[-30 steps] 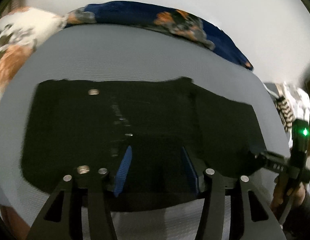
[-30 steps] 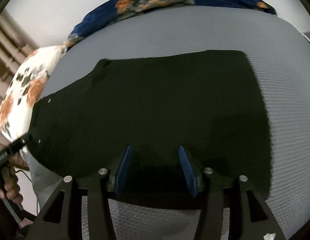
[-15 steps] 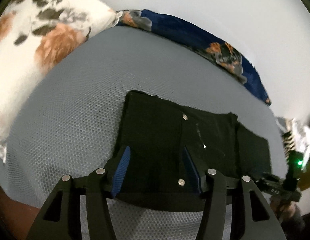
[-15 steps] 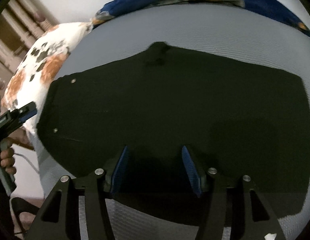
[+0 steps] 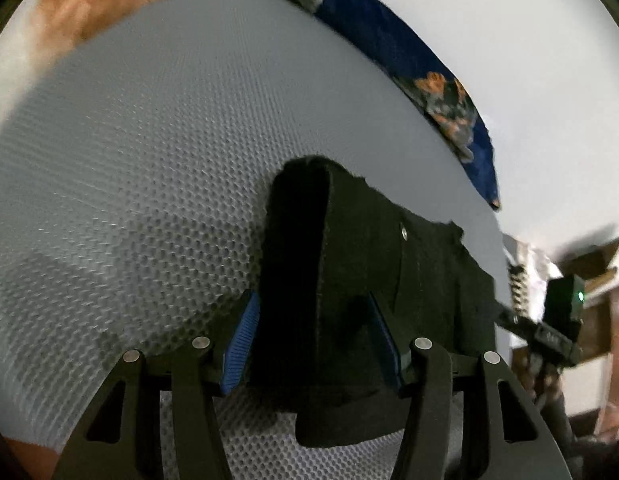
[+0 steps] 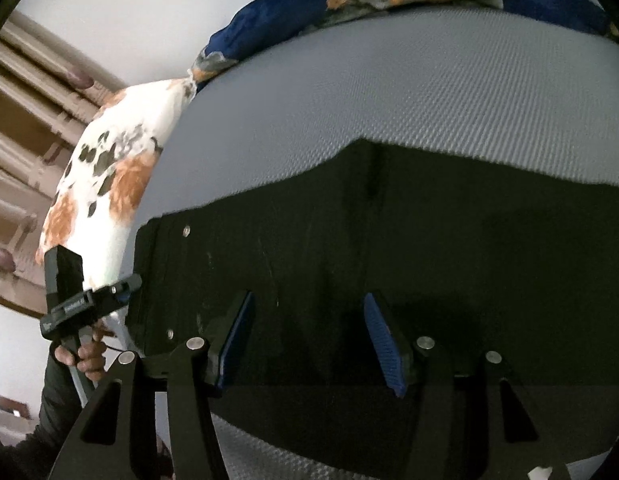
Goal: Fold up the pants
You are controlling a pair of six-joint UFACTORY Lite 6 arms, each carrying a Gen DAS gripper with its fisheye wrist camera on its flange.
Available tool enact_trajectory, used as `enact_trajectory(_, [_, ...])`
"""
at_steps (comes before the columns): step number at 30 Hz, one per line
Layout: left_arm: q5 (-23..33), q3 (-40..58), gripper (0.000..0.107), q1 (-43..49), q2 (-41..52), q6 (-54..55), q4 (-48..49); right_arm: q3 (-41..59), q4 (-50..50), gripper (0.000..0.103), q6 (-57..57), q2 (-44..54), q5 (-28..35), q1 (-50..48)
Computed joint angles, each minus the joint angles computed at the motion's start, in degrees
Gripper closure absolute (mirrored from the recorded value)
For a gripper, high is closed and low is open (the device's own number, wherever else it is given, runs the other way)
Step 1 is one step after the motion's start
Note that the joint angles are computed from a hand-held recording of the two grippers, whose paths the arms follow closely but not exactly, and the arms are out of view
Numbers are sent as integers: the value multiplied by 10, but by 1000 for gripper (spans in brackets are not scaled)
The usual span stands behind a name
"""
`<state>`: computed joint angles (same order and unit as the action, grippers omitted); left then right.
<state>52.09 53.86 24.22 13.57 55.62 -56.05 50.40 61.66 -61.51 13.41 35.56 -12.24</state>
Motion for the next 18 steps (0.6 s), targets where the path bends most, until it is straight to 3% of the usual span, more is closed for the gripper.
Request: enact_trajectory(18, [223,250,52,61,270,12,10,43,-37,42,105,49,-39,5])
